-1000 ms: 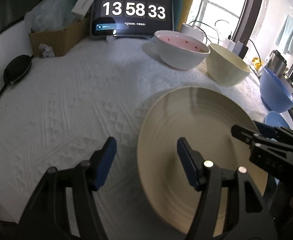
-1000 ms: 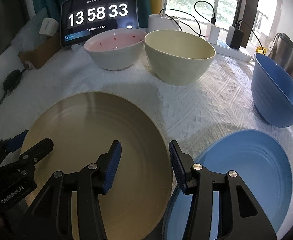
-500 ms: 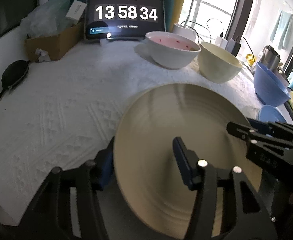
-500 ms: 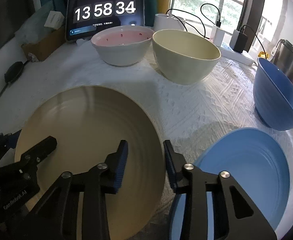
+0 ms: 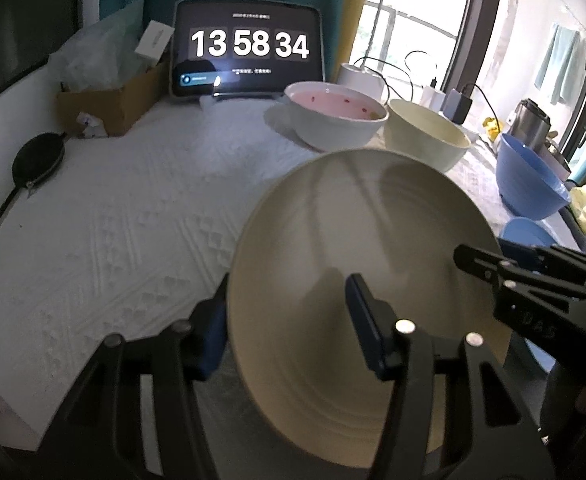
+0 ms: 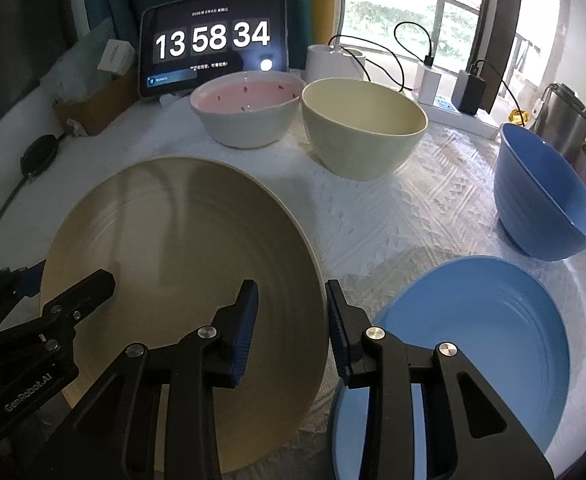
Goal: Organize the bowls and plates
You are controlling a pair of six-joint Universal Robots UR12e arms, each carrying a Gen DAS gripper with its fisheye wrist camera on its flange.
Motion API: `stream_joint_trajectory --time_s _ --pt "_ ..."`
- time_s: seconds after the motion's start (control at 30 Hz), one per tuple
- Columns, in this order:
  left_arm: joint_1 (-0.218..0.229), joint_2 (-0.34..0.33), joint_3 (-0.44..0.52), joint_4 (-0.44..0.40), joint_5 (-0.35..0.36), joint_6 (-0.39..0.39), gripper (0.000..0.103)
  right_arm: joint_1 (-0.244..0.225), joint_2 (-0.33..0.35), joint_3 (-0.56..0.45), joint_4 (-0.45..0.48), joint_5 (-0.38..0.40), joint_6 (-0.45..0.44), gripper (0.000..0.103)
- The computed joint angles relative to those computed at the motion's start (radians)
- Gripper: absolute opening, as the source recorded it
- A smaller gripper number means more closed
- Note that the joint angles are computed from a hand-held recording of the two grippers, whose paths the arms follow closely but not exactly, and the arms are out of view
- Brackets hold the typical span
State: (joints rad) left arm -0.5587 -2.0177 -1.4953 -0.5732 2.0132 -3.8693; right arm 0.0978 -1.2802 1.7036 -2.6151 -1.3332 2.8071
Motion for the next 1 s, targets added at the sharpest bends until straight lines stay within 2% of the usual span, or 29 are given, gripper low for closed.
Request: stream_joint_trajectory --time_s 1.0 --pt "-0.051 -0.034 0.076 -0.014 0.035 0.076 0.056 -0.071 -0.06 0.07 -0.064 0.054 0.054 0.037"
